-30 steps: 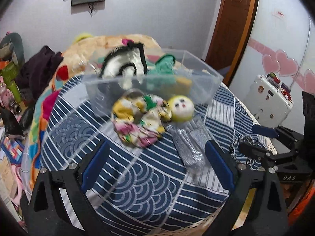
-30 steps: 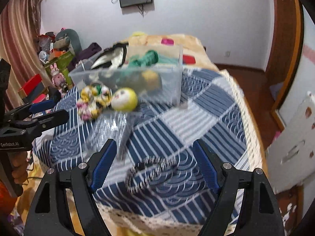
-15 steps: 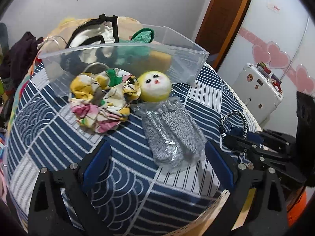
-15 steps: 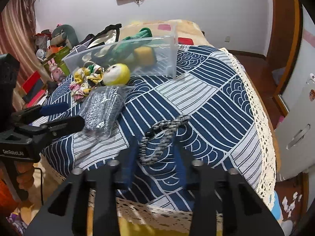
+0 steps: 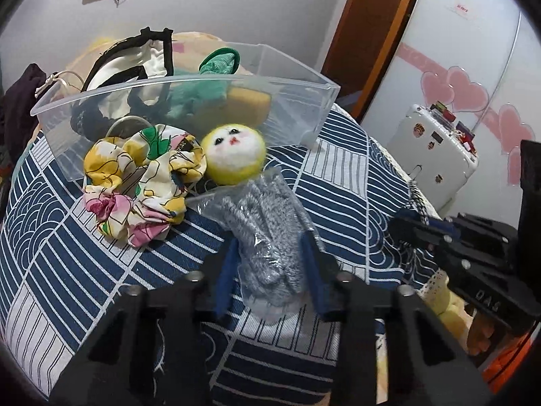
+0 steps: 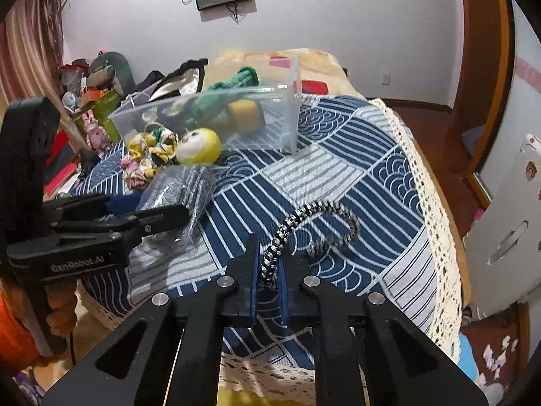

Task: Organize soft objects
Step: 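Grasp the braided cord with the right tool while the left tool grasps the bagged grey glove, then carry the bagged glove with the left tool while the right tool carries the cord into the box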

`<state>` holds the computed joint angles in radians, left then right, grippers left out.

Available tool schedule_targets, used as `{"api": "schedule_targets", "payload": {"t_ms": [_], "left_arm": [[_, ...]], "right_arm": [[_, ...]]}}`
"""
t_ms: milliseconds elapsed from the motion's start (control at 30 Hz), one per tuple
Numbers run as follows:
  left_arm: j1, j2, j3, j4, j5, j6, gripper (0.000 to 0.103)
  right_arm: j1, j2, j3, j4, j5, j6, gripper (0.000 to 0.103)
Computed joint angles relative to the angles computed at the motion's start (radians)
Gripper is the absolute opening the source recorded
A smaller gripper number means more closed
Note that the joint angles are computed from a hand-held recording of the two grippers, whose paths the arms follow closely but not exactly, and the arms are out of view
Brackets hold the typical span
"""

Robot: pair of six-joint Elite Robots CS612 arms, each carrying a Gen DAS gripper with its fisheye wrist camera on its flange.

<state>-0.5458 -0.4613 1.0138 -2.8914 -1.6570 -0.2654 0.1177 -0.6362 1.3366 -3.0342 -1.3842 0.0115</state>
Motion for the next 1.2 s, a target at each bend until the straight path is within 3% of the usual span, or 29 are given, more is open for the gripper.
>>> {"api": "schedule_targets", "payload": {"t_ms": [200, 667, 700, 800, 833, 933, 1067, 1200], "left_arm": [[0.004, -0.034, 0.058, -0.050, -0.004, 0.001, 0.024], [0.012, -0.080, 0.123, -0.195, 0.040, -0.013, 0.024], [0.013, -0.080, 0.123, -0.197, 0.042, -0.013, 0.024], [0.015, -0.086, 0.131, -0.203, 0.054, -0.017, 0.024], [0.016, -0.087, 0.132, -0.205, 0.061, -0.020, 0.024], [0.019, -0.086, 0.131, -0.207, 0.064, -0.033, 0.024], [0.019, -0.084, 0.127, -0.195, 0.063, -0.036, 0.024], [0.017, -0.083, 0.127, -0.187, 0.068, -0.031, 0.024]], "right_arm": [[0.002, -0.001, -0.009, -0.027, -0.008, -0.014, 0.009], [0.009, 0.005, -0.043, -0.038, -0.041, -0.033, 0.009], [0.010, 0.004, -0.040, -0.037, -0.054, -0.025, 0.013], [0.008, 0.000, -0.030, -0.035, -0.091, -0.010, 0.045], [0.007, 0.000, -0.022, -0.050, -0.107, 0.005, 0.049], [-0.002, -0.003, -0.011, -0.041, -0.108, 0.031, 0.049], [-0.022, -0.001, -0.011, 0.010, -0.057, 0.092, 0.045], [-0.029, 0.003, -0.015, 0.061, -0.011, 0.080, 0.012]]}}
